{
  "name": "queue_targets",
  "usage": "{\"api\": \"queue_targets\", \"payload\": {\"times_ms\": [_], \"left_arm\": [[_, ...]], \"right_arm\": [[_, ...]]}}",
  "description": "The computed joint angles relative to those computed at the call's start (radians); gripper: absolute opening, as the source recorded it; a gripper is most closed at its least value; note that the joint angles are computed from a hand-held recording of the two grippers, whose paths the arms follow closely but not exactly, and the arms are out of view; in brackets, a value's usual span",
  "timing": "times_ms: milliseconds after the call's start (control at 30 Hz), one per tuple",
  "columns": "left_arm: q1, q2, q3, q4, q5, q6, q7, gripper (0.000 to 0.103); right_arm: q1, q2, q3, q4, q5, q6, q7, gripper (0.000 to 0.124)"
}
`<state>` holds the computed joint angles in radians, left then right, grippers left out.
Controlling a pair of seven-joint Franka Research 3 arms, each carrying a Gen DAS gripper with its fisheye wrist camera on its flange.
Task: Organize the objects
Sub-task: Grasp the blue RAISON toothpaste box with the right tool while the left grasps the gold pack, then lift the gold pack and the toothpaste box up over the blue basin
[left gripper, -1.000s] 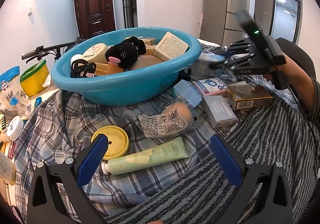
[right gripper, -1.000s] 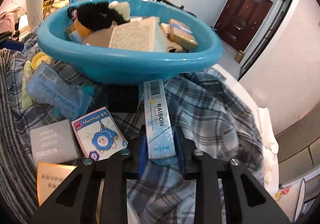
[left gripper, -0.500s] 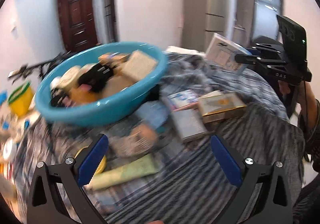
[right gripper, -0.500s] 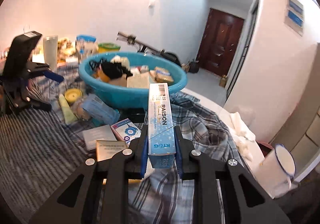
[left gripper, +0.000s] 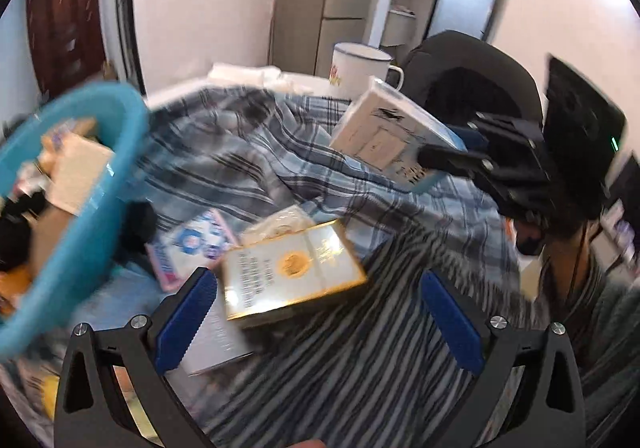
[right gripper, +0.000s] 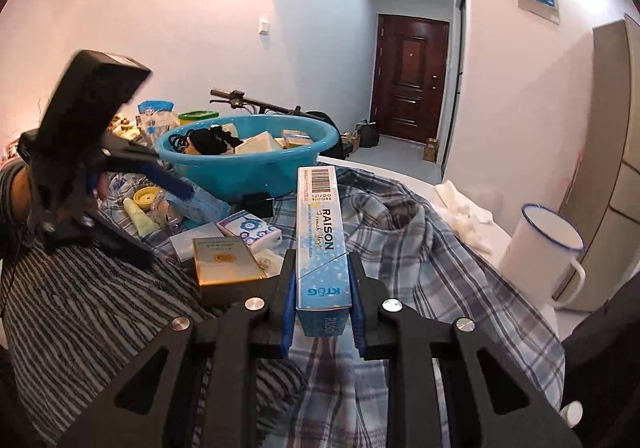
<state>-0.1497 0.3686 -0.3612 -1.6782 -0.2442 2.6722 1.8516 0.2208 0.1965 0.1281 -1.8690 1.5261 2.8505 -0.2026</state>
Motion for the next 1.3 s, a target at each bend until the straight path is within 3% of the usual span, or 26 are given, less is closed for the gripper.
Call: {"api": "queue_targets", "payload": {"times_ms": [267,467,567,633,867,1100,1300], "left_arm": [[-0.079,0.074,0.086,0.086,0.165,-0.044,-0.247,0.103],[-0.058,0.125,0.069,0.134,0.183,-0.110,-0.306,0.103],[-0.038,0.111,0.049,0.105,0.167,-0.075,-0.294,0.103],[-0.026,0.102,0.040,0.090,0.151,-0.052,-0.290,0.092],[0.000,0.075,0.023,0.051,0.112,-0.009,-0.266,0.092],[0.045,-0.036,0.004,-0.057,0.038,0.091,-0.225,0.092],[0.040,-0.208,0.083,-0.191,0.070,0.226,-0.303,0.092]], "right_arm": [[-0.027,-0.019,-0.021,-0.022,0.066,-0.069,-0.042,0.022],[-0.028,-0.013,-0.026,-0.021,0.048,-0.090,-0.031,0.022],[-0.027,-0.012,-0.026,-0.020,0.036,-0.084,-0.019,0.022],[-0.024,-0.013,-0.023,-0.021,0.029,-0.076,-0.011,0.022],[-0.010,-0.026,-0.016,-0.020,0.001,-0.040,0.004,0.022],[0.013,-0.044,-0.007,-0.007,-0.023,-0.013,0.010,0.022],[0.034,-0.042,0.005,0.059,-0.031,-0.026,0.019,0.022]]}}
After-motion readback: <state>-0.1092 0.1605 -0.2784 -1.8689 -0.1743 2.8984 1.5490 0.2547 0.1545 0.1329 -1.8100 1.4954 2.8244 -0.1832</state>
